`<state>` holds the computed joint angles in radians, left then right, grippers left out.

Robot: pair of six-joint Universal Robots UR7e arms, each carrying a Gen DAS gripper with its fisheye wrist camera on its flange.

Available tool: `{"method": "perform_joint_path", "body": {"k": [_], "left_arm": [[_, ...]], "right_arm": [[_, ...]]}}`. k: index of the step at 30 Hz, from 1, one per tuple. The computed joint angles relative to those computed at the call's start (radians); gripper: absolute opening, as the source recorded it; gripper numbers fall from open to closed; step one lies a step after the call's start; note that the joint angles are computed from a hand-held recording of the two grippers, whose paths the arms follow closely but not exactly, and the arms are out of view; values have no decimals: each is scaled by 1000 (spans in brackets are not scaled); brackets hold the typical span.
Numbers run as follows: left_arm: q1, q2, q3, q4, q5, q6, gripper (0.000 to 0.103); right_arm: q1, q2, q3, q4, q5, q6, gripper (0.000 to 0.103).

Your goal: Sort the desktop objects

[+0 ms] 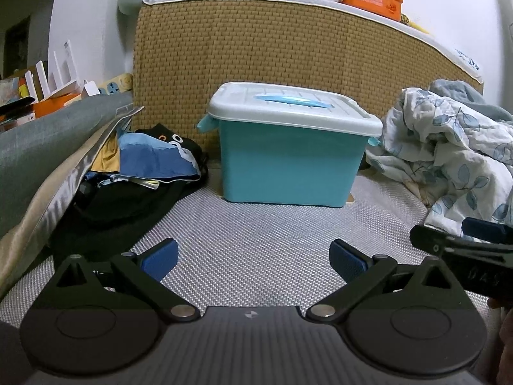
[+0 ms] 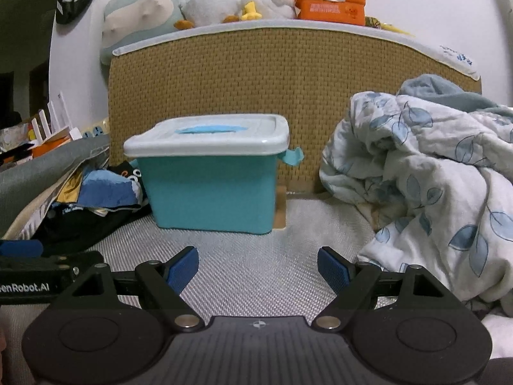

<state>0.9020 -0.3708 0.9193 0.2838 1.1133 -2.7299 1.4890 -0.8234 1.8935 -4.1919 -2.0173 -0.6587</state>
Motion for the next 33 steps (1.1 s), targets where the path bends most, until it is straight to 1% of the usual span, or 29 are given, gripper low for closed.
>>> {"method": "perform_joint_path", "body": {"k": [2, 12, 16, 33], "left_arm": [[1, 1, -2, 4, 0, -5, 103], [5, 3, -4, 3, 1, -19, 103], [4, -1, 6, -10, 8, -8, 103], [7, 11, -16, 19, 11, -24, 103]], "right_arm": [[0, 4, -4, 7, -5, -7, 85], [-1, 9, -7, 31, -7, 10, 85], [1, 14, -10, 31, -8, 3, 85], [1, 14, -10, 45, -5, 0, 85]]}}
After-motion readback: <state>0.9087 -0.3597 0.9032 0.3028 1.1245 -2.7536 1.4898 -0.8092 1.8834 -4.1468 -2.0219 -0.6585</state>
